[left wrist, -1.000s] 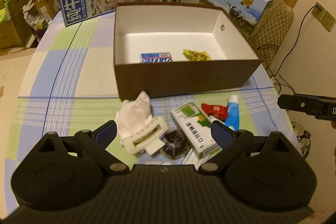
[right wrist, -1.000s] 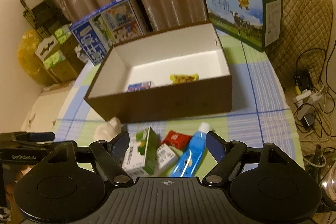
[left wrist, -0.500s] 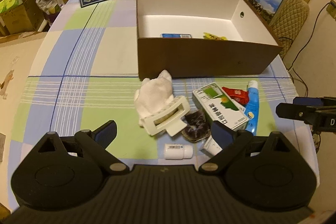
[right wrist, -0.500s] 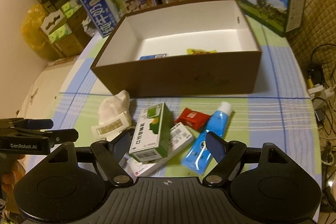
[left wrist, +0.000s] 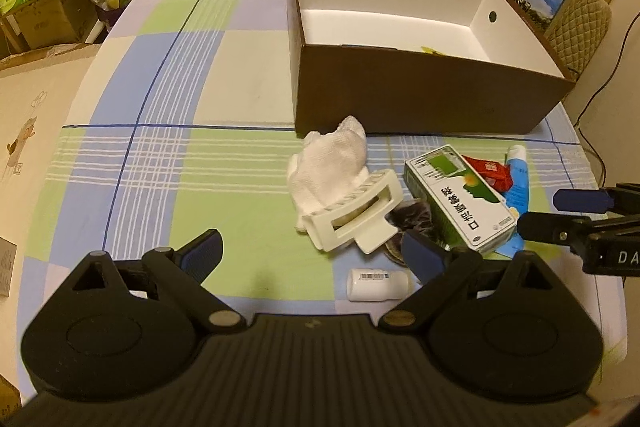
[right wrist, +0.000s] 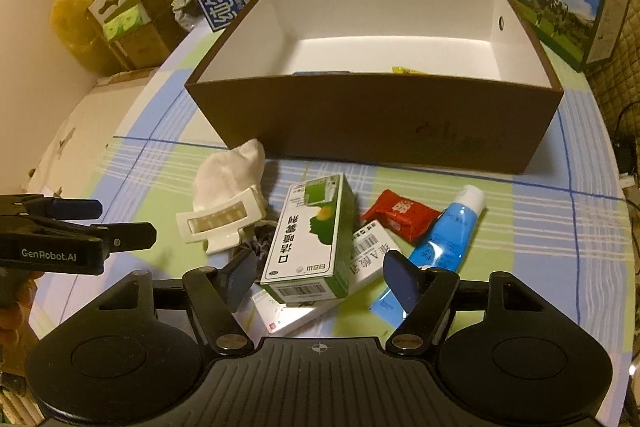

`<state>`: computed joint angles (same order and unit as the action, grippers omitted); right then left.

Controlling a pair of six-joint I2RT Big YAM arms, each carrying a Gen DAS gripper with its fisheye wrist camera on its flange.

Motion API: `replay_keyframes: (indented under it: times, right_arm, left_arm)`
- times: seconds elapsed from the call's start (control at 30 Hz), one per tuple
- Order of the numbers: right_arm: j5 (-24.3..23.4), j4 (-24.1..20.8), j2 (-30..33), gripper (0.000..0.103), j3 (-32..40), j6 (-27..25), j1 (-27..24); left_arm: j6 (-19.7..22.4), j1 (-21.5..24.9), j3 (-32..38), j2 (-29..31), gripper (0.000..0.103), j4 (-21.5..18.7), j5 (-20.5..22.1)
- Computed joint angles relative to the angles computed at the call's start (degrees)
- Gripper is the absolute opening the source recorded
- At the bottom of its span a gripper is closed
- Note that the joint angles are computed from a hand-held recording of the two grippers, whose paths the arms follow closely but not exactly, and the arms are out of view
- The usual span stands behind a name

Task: Organize objects
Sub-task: 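Move both tools back toward the remaining items on the table, then grasp the white pill bottle with the left gripper while the right grasps the blue tube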

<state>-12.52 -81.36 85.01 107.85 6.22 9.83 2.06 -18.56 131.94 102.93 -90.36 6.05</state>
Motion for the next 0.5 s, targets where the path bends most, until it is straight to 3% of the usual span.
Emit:
replay_keyframes:
  times: [0.23,0.5]
  right_arm:
    - [1.1,-0.2,-0.8,0.068,-1.5,2.4,-2.4]
    - [2.1,-0.6,-1.9,0.068,-2.5,4.3,-5.1]
  left_arm:
    - [2.4,-0.5,-3.7,-0.6,0.093,0.9,0.8]
    - [4.6,-2.9,-12.2,-2.3,0.077,3.8,2.1]
